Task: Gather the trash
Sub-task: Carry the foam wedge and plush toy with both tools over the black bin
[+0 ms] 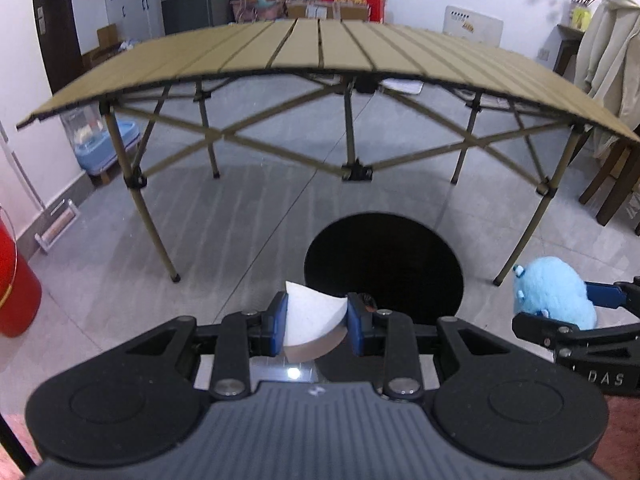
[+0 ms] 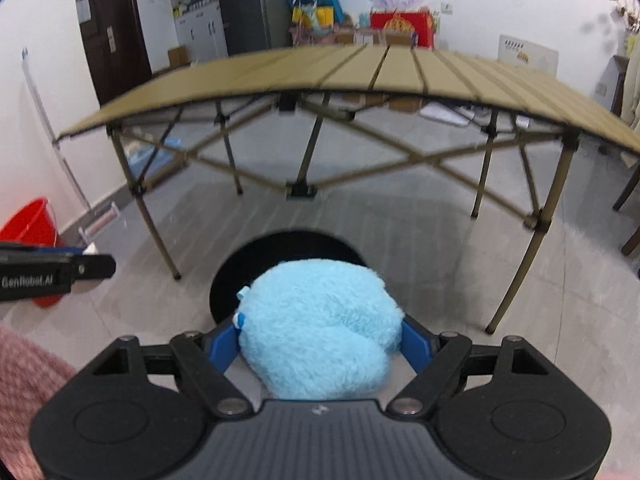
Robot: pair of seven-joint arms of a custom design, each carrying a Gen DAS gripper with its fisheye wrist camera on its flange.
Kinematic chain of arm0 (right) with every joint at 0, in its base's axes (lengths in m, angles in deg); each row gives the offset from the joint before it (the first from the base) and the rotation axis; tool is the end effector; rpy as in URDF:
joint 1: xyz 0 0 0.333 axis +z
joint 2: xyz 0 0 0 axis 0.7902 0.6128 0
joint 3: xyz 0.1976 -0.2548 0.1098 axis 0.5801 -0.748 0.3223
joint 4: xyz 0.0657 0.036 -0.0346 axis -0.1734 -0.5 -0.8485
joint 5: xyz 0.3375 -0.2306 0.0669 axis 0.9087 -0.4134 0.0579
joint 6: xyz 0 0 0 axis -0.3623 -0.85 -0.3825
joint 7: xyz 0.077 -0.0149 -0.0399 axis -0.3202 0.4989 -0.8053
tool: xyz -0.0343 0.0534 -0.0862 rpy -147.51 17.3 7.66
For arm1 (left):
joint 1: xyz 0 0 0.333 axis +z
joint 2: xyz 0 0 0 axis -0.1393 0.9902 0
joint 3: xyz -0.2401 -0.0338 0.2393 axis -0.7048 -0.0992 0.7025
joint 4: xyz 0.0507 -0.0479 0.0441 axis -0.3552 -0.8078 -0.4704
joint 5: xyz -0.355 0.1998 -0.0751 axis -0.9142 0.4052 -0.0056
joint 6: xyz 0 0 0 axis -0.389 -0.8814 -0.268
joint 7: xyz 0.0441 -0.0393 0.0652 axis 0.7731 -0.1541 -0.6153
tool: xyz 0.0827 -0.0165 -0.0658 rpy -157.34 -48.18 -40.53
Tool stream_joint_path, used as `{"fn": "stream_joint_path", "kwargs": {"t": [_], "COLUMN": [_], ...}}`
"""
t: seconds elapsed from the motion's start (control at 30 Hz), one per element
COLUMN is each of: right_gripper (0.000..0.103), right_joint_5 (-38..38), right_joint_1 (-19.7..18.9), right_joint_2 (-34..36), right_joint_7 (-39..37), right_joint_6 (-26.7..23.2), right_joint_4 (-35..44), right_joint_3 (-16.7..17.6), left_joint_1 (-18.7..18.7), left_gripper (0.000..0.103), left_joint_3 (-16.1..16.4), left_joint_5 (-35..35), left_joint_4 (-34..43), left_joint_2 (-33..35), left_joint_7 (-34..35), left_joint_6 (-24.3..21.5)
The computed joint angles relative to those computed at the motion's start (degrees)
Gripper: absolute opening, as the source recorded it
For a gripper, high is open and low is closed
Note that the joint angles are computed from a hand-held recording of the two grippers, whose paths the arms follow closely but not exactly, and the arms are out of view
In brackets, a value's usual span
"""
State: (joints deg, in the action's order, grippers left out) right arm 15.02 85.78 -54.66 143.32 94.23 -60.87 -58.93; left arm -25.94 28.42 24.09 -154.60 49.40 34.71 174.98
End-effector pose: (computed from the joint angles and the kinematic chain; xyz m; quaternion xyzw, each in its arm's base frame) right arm 0.5670 0.4496 0.5647 -0.7493 0.5416 -0.1821 0.3348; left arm 0.5633 -0.3224 0.5917 -0.6938 0.6242 -0.2363 0.2705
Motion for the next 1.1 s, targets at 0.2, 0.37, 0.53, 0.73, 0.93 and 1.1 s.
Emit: {"fn": "stream_joint_path", "kwargs": {"t": [0.2,0.37,0.53,0.73,0.93,1.1], "right_gripper": [0.080,0.080,0.080,0.080,0.080,0.080], "right_joint_5": [-1.6,-0.6,0.1,0.4,0.2,0.1], "right_joint_1": [0.8,0.5,0.6,1.0,1.3,1.3], "right_joint_2": [1.3,2.5,4.3,6.2,6.9,7.4], "right_joint_7": [-1.5,-3.0,-3.1,-2.1,-1.1,-0.2], "right_joint_6": [-1.3,-3.6,-5.2,-7.1,-8.8,-9.4], "right_joint_4": [0.8,1.4,3.0,5.4,6.6,7.3], "right_joint_3": [-0.2,-0.2,-0.6,-1.2,-1.7,-1.9], "left_joint_1": [-0.1,0.0,0.4,0.3,-0.1,-0.5], "left_gripper": [0.030,0.030,0.030,0.030,0.030,0.030], "left_joint_3": [0.3,1.0,1.4,1.5,1.7,2.0], "left_joint_5": [-0.4,-0.1,-0.4,-2.7,-2.5,-2.4], "left_joint_4": [-1.7,-3.2,-3.5,-2.3,-1.2,0.0], "left_joint_2": [1.7,2.1,2.5,3.8,4.6,5.4], "left_joint_7": [-0.4,-0.4,-0.6,1.0,0.8,0.7], "left_joint_6": [1.3,3.0,2.8,1.8,0.5,-0.3]}}
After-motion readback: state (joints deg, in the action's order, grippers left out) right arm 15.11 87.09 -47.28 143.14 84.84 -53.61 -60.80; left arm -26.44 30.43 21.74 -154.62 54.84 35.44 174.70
